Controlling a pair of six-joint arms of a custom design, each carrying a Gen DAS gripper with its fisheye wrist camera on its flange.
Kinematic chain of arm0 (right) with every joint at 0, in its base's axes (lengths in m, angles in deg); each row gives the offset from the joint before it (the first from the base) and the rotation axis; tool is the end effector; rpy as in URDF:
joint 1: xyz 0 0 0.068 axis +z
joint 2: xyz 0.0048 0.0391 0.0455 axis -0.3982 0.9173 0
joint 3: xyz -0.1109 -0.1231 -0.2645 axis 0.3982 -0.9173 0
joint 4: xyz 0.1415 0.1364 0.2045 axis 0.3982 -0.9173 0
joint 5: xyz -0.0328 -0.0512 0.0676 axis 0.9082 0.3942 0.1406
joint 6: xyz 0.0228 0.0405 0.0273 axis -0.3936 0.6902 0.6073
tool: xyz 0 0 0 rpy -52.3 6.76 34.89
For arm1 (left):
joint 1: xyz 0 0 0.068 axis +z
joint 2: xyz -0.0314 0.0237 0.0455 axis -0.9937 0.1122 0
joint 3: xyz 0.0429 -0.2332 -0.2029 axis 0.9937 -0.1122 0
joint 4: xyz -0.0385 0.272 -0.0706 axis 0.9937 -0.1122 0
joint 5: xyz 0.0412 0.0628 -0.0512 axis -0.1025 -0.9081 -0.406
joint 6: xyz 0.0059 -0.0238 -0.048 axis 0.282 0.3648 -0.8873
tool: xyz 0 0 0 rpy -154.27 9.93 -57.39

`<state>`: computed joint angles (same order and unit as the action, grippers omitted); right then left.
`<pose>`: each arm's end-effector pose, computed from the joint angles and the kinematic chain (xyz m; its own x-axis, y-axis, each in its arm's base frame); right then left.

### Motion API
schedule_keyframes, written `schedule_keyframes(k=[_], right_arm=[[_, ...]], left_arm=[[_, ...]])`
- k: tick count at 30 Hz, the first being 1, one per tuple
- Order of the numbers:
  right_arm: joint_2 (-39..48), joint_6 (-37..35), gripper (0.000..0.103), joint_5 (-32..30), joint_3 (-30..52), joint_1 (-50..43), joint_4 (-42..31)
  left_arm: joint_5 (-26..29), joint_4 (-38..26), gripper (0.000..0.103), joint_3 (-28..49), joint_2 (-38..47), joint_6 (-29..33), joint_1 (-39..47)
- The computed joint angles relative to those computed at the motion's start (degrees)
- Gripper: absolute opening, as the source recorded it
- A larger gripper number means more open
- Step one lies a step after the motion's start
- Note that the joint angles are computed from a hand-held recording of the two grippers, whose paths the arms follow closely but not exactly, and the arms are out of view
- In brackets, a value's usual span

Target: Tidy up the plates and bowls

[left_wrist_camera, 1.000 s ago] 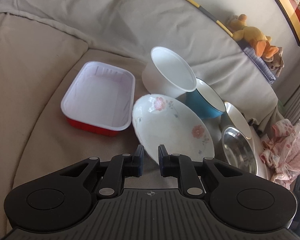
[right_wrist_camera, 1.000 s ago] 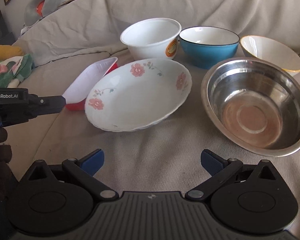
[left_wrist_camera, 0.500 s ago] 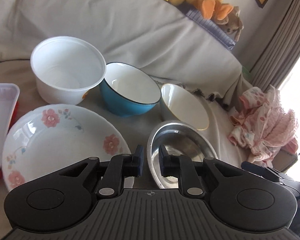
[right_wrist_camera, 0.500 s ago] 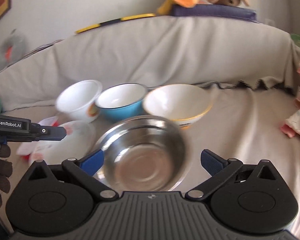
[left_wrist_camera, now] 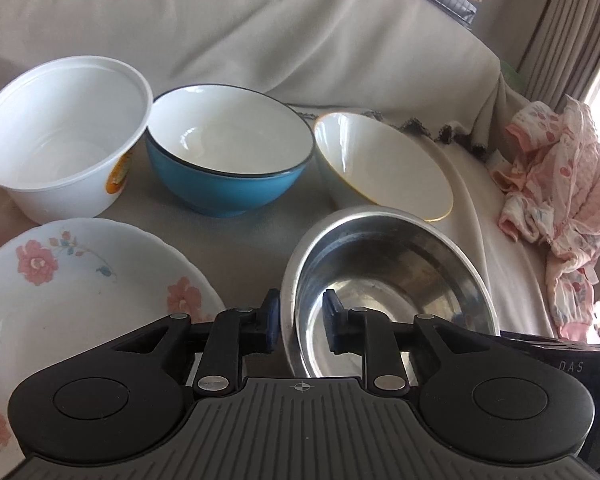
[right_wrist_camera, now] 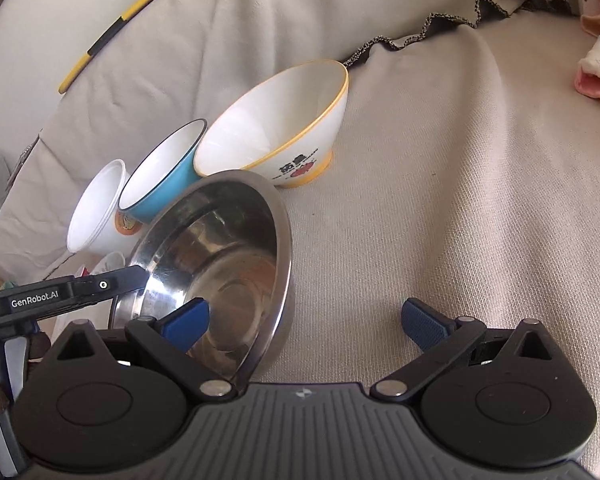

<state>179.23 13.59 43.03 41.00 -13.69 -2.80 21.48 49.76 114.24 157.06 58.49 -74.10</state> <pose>0.2414 0.0474 0.0305 -0.7184 0.4116 -0.5609 0.1203 0.8676 0.4826 0.3485 0.0371 0.0678 -0.7504 0.1410 -0.6457 0.4226 0.8536 -0.3047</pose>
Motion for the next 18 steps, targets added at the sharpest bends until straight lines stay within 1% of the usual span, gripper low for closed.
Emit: schedule_keyframes(k=[1, 2, 3, 5, 8, 9, 10, 12, 13, 15, 16, 18], right_arm=[[-0.2, 0.1, 0.103, 0.8, -0.1, 0.7, 0.0], [-0.3, 0.2, 0.103, 1.7, -0.2, 1.5, -0.1], [-0.3, -0.4, 0.103, 2.5, -0.4, 2.0, 0.1], [-1.5, -2.7, 0.103, 4.1, 0.2, 3.4, -2.7], [-4.3, -5.4, 0.102, 3.9, 0.7, 3.3, -7.1], [-4.9, -5.8, 0.095, 3.6, 0.1, 3.1, -6.1], [-4.9, -6.0, 0.084, 3.1, -0.9, 2.6, -3.4], [-5.0, -4.1, 0.078, 4.8, -2.6, 2.5, 1.5], [-5.2, -3.5, 0.073, 5.5, -2.7, 2.6, 2.0], [-6.3, -2.7, 0.062, 5.6, -1.9, 2.7, -0.9], [-6.6, -2.1, 0.06, 6.0, -1.8, 3.0, -1.5], [-7.1, -1.0, 0.059, 5.8, -2.7, 3.8, -1.5]], left_arm=[[0.2, -0.1, 0.034, 0.1, 0.1, 0.2, -0.4], [0.4, 0.1, 0.035, 0.2, 0.3, 0.2, -0.7], [0.6, 0.2, 0.035, 0.3, 0.4, 0.0, -1.0], [1.0, -0.3, 0.035, 0.8, 0.8, -0.3, -1.4], [1.7, -0.5, 0.035, 1.0, 0.9, 0.6, -2.1], [2.3, -1.2, 0.035, 1.0, 0.8, 1.1, -2.0], [3.2, -2.1, 0.035, 1.0, 0.7, 1.8, -1.8], [5.0, -3.3, 0.035, 0.6, 0.3, 3.2, -1.1], [5.6, -3.8, 0.035, 0.3, 0.2, 3.9, -0.8], [5.9, -4.6, 0.036, -1.1, -0.6, 4.9, 0.0], [6.3, -4.9, 0.036, -1.8, -0.9, 5.5, 0.7], [7.3, -6.5, 0.036, -3.3, -1.9, 6.8, 2.8]])
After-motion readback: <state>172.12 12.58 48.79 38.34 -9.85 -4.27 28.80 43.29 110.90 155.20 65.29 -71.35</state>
